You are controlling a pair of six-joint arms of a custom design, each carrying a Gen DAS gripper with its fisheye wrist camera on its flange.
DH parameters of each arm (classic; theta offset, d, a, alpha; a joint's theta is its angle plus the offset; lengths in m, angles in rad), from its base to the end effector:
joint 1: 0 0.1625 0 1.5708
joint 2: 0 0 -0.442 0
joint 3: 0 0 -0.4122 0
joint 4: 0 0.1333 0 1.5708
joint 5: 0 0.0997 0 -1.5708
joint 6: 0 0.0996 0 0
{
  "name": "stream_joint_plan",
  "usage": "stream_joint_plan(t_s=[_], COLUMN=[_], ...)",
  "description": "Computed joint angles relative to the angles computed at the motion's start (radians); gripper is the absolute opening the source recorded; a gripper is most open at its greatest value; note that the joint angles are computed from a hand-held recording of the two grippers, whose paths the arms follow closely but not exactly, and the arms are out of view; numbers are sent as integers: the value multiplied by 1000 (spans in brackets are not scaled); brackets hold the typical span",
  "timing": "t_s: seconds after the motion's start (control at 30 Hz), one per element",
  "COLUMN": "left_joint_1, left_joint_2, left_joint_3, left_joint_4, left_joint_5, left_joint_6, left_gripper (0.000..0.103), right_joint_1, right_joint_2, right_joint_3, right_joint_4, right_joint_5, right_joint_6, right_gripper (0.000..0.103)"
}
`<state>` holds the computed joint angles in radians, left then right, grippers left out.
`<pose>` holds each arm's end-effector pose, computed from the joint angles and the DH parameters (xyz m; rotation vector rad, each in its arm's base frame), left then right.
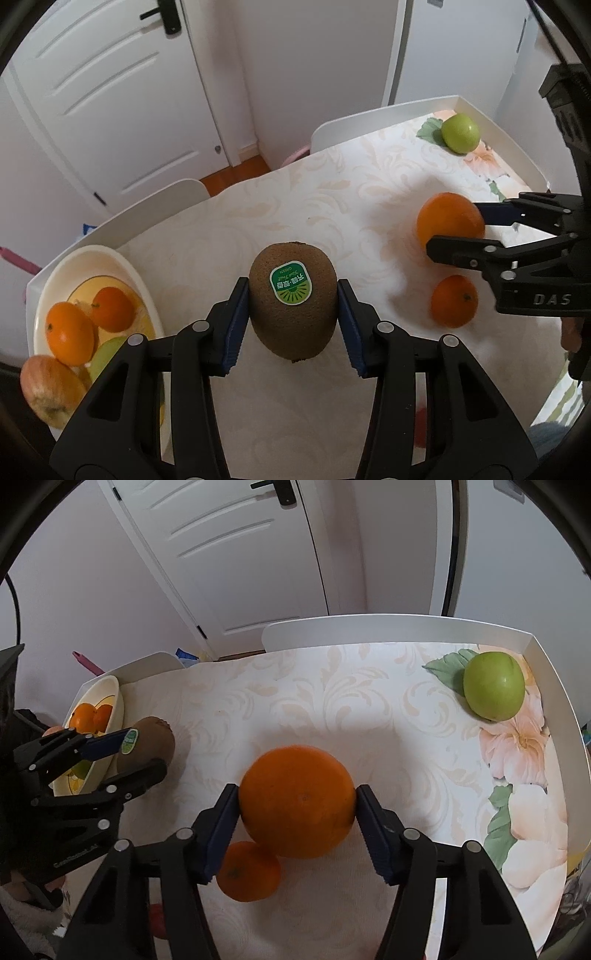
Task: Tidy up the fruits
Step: 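Carry the kiwi into the bowl and open the left tool while the right tool carries the orange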
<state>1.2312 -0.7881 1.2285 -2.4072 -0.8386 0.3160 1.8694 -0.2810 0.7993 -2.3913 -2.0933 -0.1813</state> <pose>-0.0797 -0.8257 0.2703 0.5911 2.3052 -0.4867 0.3457 -0.8390 0.0281 0.5161 -2.5558 0.4368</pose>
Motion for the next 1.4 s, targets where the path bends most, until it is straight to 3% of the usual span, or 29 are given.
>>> stream_joint_plan(t_s=[0.5, 0.93, 1.17, 1.4], left_joint_1=[-53, -68, -48, -15], left_joint_2=[-140, -287, -310, -281], left_joint_3=[141, 280, 310, 301], left_joint_4=[-121, -228, -258, -309], left_joint_5=[15, 67, 155, 221], left_joint_6=[-22, -22, -86, -156], left_gripper=[50, 50, 50, 50], right_joint_1=[61, 137, 144, 132], right_joint_2=[-59, -16, 48, 184], right_joint_3=[66, 7, -88, -345], right_joint_4=[-51, -18, 42, 242], right_joint_5=[-1, 37, 101, 164], right_joint_6=[-54, -78, -119, -208], right_gripper=[58, 58, 58, 58])
